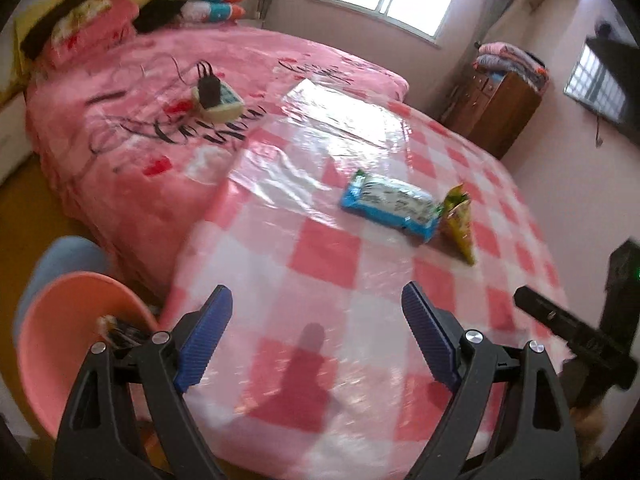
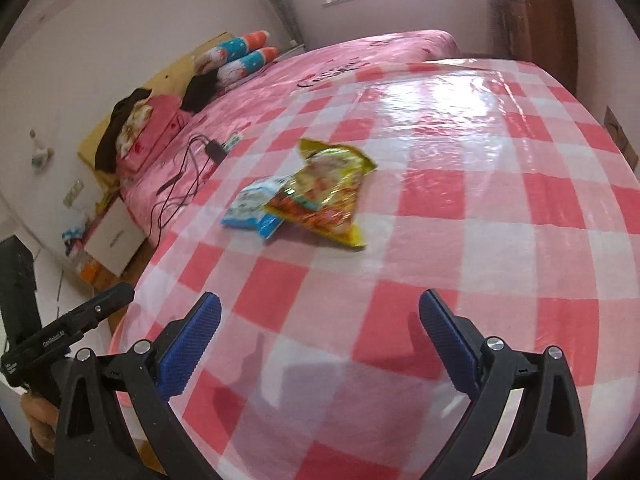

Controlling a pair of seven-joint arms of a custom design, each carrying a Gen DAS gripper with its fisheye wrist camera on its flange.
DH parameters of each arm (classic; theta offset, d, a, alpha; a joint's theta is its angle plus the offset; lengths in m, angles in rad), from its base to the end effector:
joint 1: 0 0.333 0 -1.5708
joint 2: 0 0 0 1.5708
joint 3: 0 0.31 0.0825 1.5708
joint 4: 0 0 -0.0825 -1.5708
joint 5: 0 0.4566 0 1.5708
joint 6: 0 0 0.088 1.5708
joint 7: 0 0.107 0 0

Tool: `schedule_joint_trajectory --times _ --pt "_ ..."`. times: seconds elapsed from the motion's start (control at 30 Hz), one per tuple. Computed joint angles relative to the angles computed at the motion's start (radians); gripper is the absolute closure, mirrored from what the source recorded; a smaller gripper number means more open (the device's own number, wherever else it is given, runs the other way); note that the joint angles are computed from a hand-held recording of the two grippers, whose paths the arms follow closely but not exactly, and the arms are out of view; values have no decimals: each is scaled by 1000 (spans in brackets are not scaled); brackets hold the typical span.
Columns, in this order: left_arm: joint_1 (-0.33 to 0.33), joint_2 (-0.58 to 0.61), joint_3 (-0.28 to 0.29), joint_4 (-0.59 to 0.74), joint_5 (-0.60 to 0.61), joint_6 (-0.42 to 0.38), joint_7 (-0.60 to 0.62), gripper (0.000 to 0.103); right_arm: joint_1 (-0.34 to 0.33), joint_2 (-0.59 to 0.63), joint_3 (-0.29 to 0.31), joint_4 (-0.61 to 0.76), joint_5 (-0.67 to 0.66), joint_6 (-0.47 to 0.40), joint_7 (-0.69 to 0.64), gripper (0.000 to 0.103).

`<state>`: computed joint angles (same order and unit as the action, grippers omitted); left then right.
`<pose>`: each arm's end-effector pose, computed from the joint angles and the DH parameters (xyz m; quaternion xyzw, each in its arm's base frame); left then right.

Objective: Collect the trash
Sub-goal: 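Move both open tools back to the remaining snack bags on the table, then grasp the blue-and-white packet with the left tool while the right tool grasps the yellow-green snack bag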

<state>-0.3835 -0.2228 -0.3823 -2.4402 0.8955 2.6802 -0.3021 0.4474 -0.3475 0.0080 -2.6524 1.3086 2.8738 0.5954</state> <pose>0.3782 -0.3950 0.3679 -0.7672 0.5300 -0.3170 0.1736 0.4462 0.1574 0.3342 -0.7238 0.5700 -0.0337 0.3873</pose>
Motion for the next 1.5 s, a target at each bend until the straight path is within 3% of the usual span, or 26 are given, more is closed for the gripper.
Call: schedule_joint_trajectory --times 0.17,0.53,0.6,0.67,0.83,1.13,1.3,1.5 --pt "21 78 22 52 13 121 -27 16 -25 24 -35 38 52 -61 -36 5" --pt "18 262 82 221 71 251 -65 16 -95 111 -19 154 104 -173 -60 6" --pt "14 289 98 243 65 276 -64 16 -101 132 -11 175 101 -184 -53 9" --pt "10 321 113 272 54 299 -60 16 -107 159 -5 202 90 -208 -35 20" --pt "3 377 127 327 -42 287 41 16 -124 224 9 259 83 -253 -6 28" --pt "-1 448 135 393 -221 242 190 17 -156 313 38 338 63 -245 48 35" --pt "-20 477 156 437 -223 191 201 17 -157 339 58 363 54 -199 27 36" --pt "-41 526 169 519 -198 66 237 17 -148 356 73 369 32 -140 9 39"
